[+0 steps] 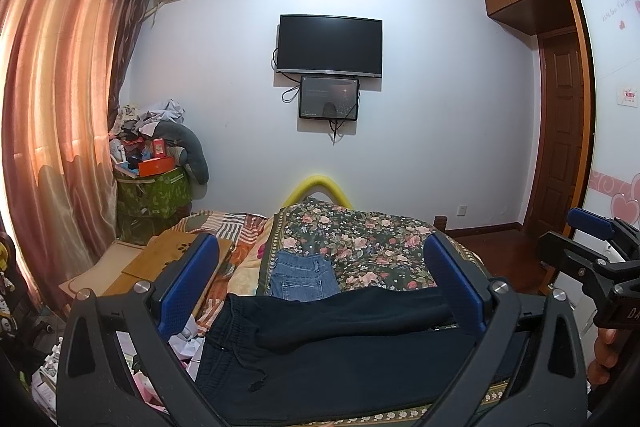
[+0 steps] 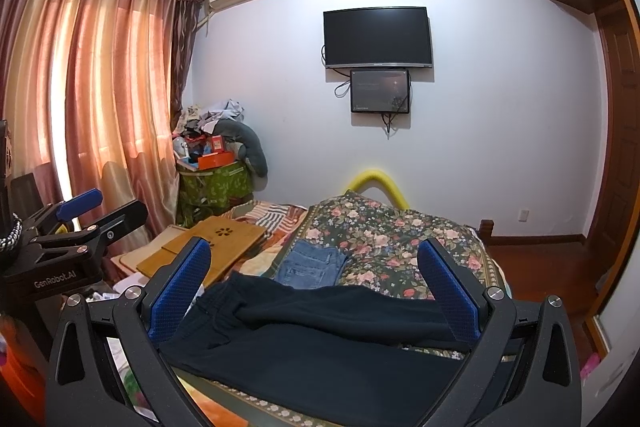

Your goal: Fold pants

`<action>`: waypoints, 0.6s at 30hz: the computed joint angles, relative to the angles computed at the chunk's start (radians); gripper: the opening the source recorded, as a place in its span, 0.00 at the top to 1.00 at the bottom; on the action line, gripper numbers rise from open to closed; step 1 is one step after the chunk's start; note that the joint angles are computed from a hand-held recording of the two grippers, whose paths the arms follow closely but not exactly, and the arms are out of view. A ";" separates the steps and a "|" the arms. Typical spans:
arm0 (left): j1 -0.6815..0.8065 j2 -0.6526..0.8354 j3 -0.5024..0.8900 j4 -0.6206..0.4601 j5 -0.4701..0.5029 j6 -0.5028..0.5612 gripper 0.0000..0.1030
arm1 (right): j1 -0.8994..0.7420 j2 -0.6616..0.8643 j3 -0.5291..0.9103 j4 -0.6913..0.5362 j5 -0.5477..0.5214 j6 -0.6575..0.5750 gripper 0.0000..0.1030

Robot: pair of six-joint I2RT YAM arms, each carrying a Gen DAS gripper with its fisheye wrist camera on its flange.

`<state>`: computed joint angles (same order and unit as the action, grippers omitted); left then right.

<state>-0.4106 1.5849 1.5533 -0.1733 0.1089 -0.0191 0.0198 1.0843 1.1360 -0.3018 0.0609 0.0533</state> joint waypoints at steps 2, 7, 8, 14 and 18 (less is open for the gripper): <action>0.000 0.000 -0.003 0.001 0.000 -0.002 0.00 | 0.003 -0.001 -0.001 -0.001 0.005 0.000 0.00; 0.001 0.012 0.005 0.000 -0.002 -0.003 0.00 | 0.006 0.007 0.000 -0.001 0.011 0.001 0.00; 0.001 0.020 0.012 -0.002 -0.004 -0.002 0.00 | 0.006 0.011 0.002 0.000 0.011 0.001 0.00; 0.012 0.121 0.111 -0.032 0.009 -0.009 0.00 | -0.022 0.082 0.025 0.016 -0.017 -0.004 0.00; 0.010 0.250 0.229 -0.039 -0.028 0.014 0.00 | -0.068 0.178 0.059 0.033 -0.057 -0.014 0.00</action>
